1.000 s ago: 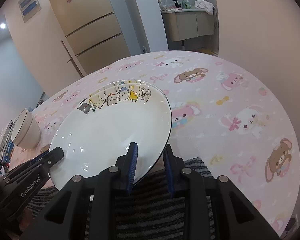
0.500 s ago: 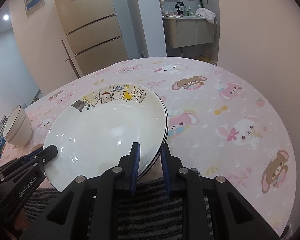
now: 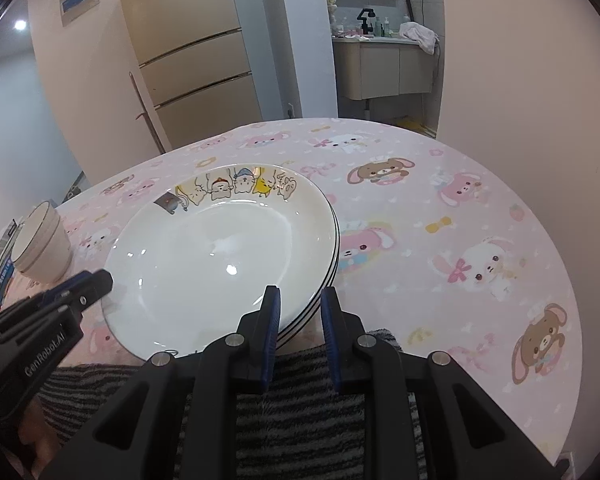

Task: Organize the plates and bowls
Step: 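Raise both grippers and move them to the stacked white bowls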

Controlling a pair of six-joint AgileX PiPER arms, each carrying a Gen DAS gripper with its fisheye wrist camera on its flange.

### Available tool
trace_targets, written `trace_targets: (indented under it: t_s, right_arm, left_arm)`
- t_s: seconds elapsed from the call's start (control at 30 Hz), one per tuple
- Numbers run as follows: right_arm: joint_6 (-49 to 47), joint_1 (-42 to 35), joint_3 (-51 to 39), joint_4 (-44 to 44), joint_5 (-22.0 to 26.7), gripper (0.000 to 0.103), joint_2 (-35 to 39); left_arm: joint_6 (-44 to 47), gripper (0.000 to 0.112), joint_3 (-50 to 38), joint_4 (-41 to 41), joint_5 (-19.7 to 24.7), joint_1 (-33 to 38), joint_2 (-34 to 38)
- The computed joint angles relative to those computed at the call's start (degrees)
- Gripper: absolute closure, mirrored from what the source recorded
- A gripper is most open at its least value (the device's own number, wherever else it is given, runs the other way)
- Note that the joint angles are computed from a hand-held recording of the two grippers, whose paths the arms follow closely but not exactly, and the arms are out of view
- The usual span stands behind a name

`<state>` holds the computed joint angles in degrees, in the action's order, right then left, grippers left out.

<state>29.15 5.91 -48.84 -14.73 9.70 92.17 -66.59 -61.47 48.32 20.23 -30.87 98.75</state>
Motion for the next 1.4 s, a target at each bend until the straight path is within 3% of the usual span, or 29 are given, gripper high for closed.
trace_targets:
  t_s: [0.17,0.3,0.37,0.6,0.67,0.8,0.87,0.93,1.03,1.1,1.17,1.27,1.4]
  right_arm:
    - [-16.5,-0.9,0.3,16.1,1.6,0.081,-5.0]
    - [-9.4,0.1,0.4,7.9,2.6,0.081,-9.8]
    - [-6.5,0.7,0.1,4.3,3.2,0.081,-12.3]
    - [-3.8,5.3,-2.6,0.7,5.1,0.081,-17.3]
    - [-0.9,7.4,-3.9,-2.3,5.7,0.081,-17.7]
    - [-4.3,9.5,-6.4,2.3,5.3,0.080,-17.3]
    - [-7.6,10.5,-8.0,6.0,4.7,0.072,-16.5]
    - [-9.4,11.7,-10.2,8.0,4.3,0.048,-15.0]
    - [-1.6,14.3,-13.7,-0.7,4.0,0.046,-12.4]
    - [3.3,16.1,-17.7,-5.9,4.6,0.044,-9.4]
    - [1.0,17.2,-26.1,-3.3,7.7,0.044,-4.3]
    - [-6.4,17.8,-40.0,5.1,12.1,0.044,3.0]
    - [-9.6,19.2,-60.8,11.6,20.8,0.039,14.7]
  left_arm:
    - [-8.5,0.093,2.1,8.5,-1.4,0.5,-4.2]
    - [-17.1,0.086,4.1,20.1,2.0,-0.9,-9.1]
    - [-18.6,0.070,5.2,23.6,5.5,-2.5,-12.2]
    - [-20.8,0.052,9.8,29.5,11.5,-4.7,-23.6]
    - [-20.5,0.041,10.1,30.2,12.4,-4.6,-25.7]
    - [-18.7,0.032,9.9,30.5,12.8,-2.8,-28.9]
    - [-18.3,0.026,10.0,31.3,12.0,-0.8,-30.0]
    - [-17.9,0.023,9.8,31.7,10.3,2.1,-30.5]
    - [-17.7,0.020,9.0,32.2,6.6,7.7,-29.8]
    - [-15.1,0.020,7.8,30.6,3.1,12.2,-28.7]
    - [-9.9,0.020,3.7,26.8,1.4,16.5,-26.4]
    - [6.1,0.020,-5.9,10.3,-0.6,23.7,-22.5]
    - [23.8,0.020,-11.7,-8.1,-3.5,30.4,-19.1]
